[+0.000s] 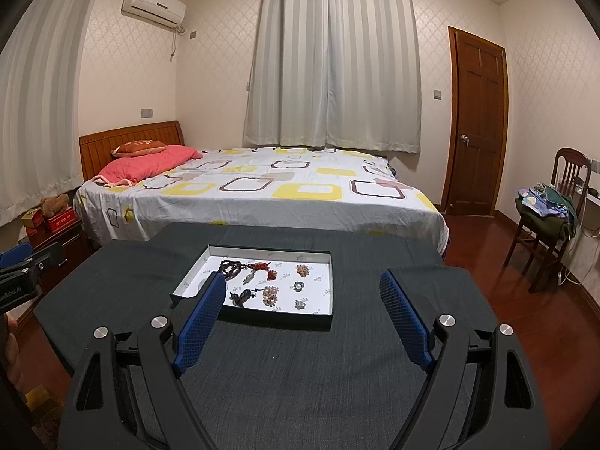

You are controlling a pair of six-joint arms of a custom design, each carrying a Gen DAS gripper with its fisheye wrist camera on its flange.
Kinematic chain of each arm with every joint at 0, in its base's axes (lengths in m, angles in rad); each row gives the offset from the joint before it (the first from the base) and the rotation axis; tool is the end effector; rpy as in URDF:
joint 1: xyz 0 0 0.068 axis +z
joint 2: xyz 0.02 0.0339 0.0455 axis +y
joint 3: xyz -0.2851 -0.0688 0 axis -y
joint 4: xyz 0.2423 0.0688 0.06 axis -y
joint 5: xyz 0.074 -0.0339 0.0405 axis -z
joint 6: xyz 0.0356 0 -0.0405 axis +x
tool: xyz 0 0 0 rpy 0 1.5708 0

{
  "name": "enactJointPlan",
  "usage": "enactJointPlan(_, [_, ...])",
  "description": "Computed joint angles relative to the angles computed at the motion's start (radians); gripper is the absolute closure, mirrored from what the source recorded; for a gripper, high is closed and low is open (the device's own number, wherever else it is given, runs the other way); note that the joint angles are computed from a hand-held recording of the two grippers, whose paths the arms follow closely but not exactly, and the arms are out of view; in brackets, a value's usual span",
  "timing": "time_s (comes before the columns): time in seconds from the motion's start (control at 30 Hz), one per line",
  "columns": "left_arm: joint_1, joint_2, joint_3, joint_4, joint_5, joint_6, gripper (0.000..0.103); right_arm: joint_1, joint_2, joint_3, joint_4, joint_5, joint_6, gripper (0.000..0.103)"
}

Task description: Organize jewelry

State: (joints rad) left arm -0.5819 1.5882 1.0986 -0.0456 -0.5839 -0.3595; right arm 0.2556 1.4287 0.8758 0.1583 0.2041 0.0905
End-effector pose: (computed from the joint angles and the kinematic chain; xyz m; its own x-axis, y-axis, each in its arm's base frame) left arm 0.3084 -0.1794 0.2847 -0.4208 -0.0745 -0.9041 -0.0915 0.9950 -0.0394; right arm 0.3093 0.0734 0.2777 -0.3764 -0.0069 -0.9264 -0.0327 0.9994 0.0058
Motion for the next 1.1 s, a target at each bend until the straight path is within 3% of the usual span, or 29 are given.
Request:
enactJointPlan(0.47, [0.014, 0.002, 0.006, -0.014, 0.02, 0.008, 0.008, 0.003, -0.001, -0.001, -0.003, 0.002, 0.002, 0.022])
enactJointPlan(0.87, [-0.001, 0.01, -0.002, 0.016, -0.024, 0.027, 0.004, 0.009, -0.003, -0.017, 0.005, 0.005, 0.006, 0.022])
enactJointPlan(1.1, [0.022, 0.023, 0.017, -0.016, 0.033, -0.007, 0.004, 0.012, -0.003, -0.03, 0.012, 0.005, 0.009, 0.022])
